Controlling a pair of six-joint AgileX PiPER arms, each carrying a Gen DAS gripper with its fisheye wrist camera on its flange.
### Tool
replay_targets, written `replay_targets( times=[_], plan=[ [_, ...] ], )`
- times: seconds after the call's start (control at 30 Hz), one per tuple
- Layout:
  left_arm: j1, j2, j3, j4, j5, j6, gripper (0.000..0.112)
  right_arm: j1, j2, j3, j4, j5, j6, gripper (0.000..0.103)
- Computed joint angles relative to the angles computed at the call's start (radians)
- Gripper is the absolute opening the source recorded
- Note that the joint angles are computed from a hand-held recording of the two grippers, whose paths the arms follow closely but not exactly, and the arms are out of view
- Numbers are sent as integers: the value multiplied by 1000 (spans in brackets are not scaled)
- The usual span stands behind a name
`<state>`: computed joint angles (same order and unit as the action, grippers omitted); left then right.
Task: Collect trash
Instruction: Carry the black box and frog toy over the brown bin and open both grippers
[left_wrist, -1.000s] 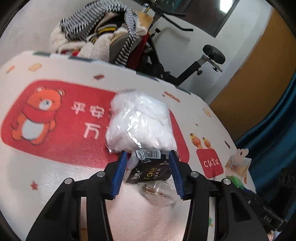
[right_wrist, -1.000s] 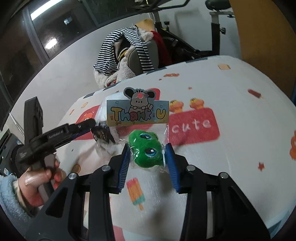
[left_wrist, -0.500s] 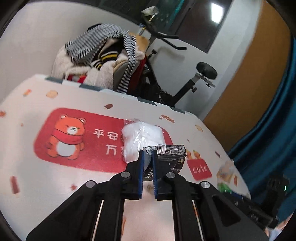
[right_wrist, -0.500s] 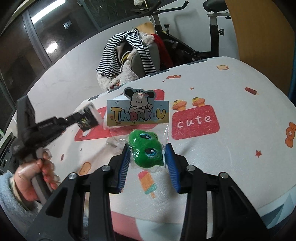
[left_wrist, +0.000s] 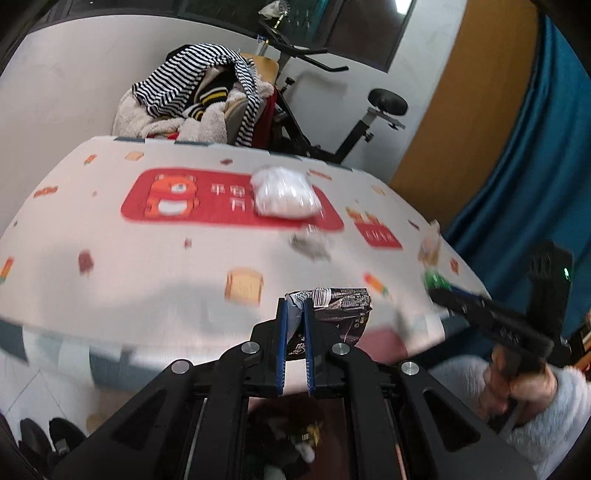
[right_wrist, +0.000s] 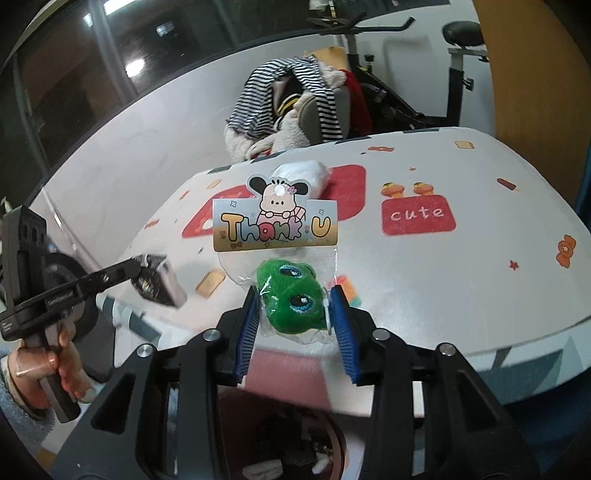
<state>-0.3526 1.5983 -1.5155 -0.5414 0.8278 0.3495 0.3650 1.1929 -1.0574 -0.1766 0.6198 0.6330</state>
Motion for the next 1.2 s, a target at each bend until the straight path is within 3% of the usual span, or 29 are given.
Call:
replay_targets(
  times=[0.2, 0.4, 0.63, 1.03, 1.1, 1.13, 1.17, 1.2],
  plan=[
    [29, -151, 259, -42, -17, 79, 8, 135, -58, 94, -179, 13, 220, 41],
    [6, -189, 389, -25, -71, 114, 9, 264, -102, 192, -395, 14, 469, 41],
    [-46, -201, 481, 45, -184, 64, 9, 318, -82, 202, -445, 6, 505, 41],
    [-75, -178, 474, 100, -169, 18, 10, 364, -34, 188, -432, 14, 474, 41],
    [-77, -181, 477, 104, -172, 15, 15, 360, -35, 190, -424, 11, 476, 41],
    [-79, -182, 475, 106, -173, 10, 23, 358, -37, 193, -421, 10, 476, 41],
    [-80, -185, 477, 107, -175, 7, 41, 357, -39, 194, -418, 11, 475, 41],
    [-78, -191, 483, 101, -180, 10, 49, 358, -40, 194, -417, 11, 475, 41]
  ],
)
